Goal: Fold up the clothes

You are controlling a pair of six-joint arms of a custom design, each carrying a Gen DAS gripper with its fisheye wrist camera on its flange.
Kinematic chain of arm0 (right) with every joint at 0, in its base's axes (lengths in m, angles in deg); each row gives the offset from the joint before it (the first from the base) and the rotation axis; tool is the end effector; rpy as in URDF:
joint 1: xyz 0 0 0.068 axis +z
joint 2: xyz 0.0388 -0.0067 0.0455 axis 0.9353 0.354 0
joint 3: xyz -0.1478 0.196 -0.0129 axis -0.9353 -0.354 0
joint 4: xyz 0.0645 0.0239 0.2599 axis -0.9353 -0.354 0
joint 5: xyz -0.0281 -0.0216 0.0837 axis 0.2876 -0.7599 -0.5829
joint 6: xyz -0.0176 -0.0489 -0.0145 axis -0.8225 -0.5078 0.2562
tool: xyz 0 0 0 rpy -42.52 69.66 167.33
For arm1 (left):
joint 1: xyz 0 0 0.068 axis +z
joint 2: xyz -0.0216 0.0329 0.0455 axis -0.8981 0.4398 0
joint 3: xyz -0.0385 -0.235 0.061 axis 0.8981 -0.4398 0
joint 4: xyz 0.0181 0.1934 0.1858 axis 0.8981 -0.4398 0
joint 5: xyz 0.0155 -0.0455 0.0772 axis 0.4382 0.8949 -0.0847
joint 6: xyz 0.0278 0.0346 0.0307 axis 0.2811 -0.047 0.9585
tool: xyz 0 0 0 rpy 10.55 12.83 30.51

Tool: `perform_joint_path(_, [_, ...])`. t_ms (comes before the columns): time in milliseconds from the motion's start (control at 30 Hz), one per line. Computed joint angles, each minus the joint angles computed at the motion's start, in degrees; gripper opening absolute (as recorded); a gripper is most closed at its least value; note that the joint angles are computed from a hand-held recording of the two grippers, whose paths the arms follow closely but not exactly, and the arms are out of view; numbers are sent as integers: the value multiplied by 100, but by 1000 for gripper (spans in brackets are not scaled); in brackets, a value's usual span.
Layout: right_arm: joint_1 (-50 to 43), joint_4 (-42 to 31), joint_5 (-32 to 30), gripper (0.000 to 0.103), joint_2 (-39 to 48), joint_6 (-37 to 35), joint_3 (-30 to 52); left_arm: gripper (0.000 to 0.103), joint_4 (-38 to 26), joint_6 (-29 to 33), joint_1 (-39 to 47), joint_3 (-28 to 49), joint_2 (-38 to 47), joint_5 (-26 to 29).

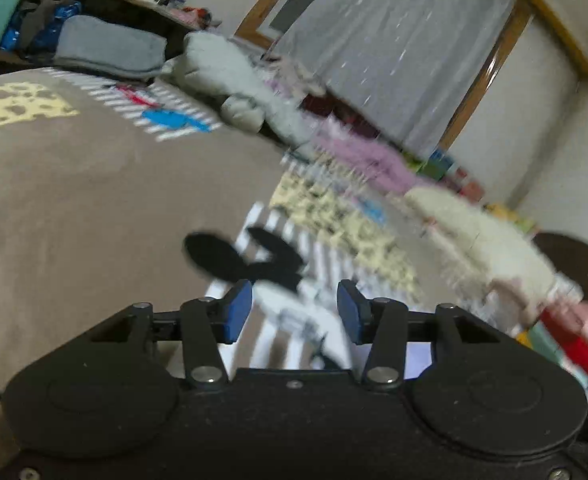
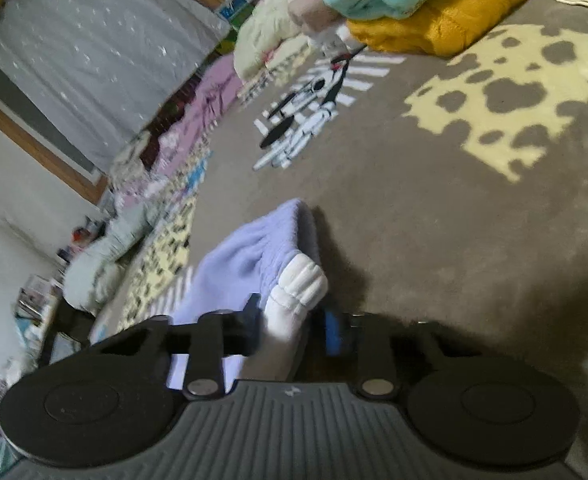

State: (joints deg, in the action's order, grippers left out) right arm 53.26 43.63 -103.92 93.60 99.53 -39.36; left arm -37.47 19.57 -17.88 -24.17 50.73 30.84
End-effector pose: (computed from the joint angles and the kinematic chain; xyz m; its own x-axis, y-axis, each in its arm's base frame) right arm 0.2907 -0.0637 0.1123 -0.5655 0.6354 -0.5257 0.1383 0.7015 0.6991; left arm 0.1834 0.1527 0.1565 -0.2967 -0.5524 -0.7790 -0.1218 0.8310 -0.5428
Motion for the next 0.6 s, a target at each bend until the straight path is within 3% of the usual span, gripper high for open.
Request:
perform_joint_path(267, [857, -377, 1174, 24, -1352, -688, -212, 48, 57, -194, 374, 335, 610, 507])
perform_joint_path(467, [2226, -713, 2292, 24, -2409, -1923, -269, 51, 216, -719, 730, 428, 785, 1076])
perform_joint_path(600, [3443, -762, 3073, 24, -2233, -2892, 119, 52, 133, -664, 787, 460, 800, 1200])
